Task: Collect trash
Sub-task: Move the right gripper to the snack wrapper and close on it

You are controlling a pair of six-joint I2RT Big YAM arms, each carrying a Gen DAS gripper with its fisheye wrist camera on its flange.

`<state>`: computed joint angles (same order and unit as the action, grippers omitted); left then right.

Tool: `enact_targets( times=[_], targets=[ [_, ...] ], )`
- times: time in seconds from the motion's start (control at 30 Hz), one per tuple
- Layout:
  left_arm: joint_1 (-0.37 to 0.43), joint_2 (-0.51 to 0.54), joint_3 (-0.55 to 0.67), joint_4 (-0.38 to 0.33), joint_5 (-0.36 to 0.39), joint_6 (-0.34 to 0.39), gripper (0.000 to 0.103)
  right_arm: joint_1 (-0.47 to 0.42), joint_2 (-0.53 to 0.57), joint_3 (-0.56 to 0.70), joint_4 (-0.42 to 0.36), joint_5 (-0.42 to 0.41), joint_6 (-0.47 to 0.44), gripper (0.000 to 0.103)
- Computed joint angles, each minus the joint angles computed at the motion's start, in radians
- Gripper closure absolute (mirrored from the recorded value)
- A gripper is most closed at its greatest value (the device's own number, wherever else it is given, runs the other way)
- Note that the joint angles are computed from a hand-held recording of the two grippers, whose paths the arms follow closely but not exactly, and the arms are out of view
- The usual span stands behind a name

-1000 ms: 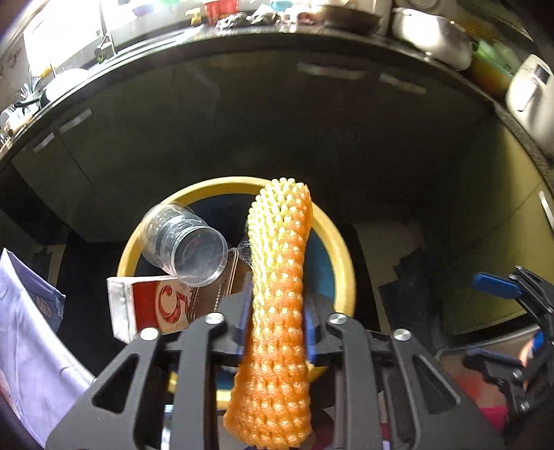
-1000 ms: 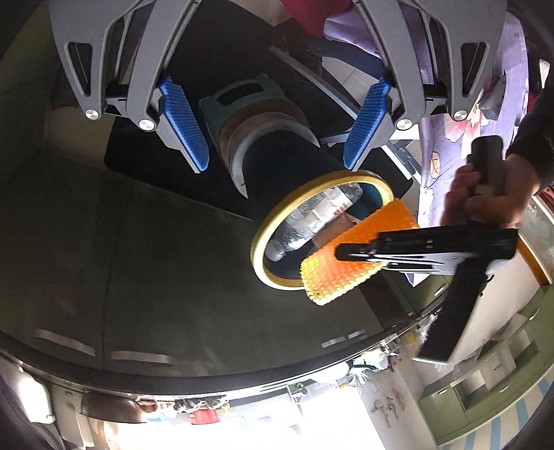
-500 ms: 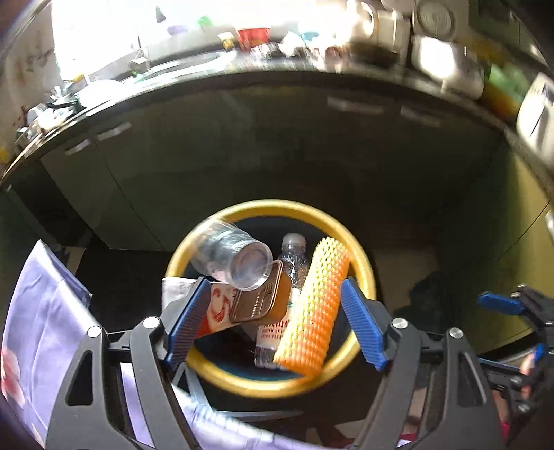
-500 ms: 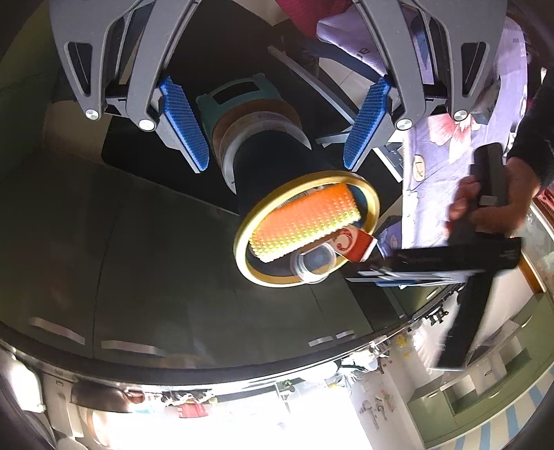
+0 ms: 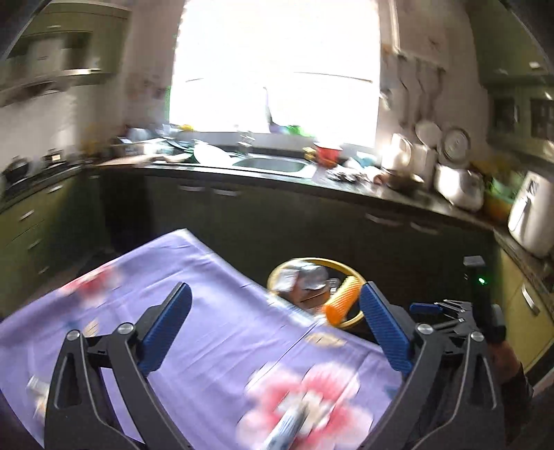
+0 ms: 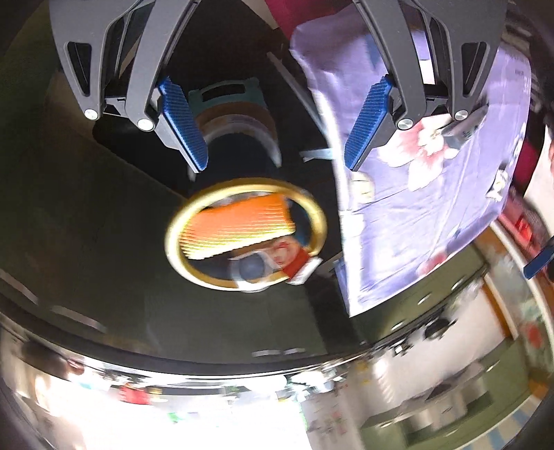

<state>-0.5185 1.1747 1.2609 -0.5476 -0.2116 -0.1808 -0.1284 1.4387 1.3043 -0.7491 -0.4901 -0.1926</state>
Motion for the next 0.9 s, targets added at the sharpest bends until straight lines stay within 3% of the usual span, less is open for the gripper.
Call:
enact_targets(
  times=[0.13,0.23,0.37,0.43,0.63,0.8,0.9],
  targets=[
    [-0.011,-0.193,-0.157,-0.052,-0.161,-0.054,0.007,0.085,0.014,0.054,-0.054,-0.014,-0.084,0.022],
    [-0.014,-0.313,-0.235,-0.129,-0.276,-0.128,0.007,0.169,0.034,0.109,-0.105,-0.045,-0.152,0.021],
    [0.026,-0.461,-0.313,-0.237,-0.322,-0.267,0.007,0.290,0.077,0.195,-0.179,-0.087,-0.242,0.021],
    [0.057,-0.515,-0.337,-0.275,-0.333,-0.298,0.007,0.356,0.107,0.245,-0.225,-0.106,-0.281,0.021],
    [0.097,-0.608,-0.377,-0.323,-0.381,-0.309,0.007,0.569,0.241,0.454,-0.398,-0.131,-0.399,0.021],
    [0.151,-0.644,-0.411,-0.296,-0.325,-0.294,0.007,0.713,0.459,0.753,-0.619,-0.090,-0.261,0.021],
    [0.182,-0.665,-0.430,-0.301,-0.280,-0.291,0.007,0.777,0.539,0.870,-0.649,-0.035,-0.161,0.023]
  ],
)
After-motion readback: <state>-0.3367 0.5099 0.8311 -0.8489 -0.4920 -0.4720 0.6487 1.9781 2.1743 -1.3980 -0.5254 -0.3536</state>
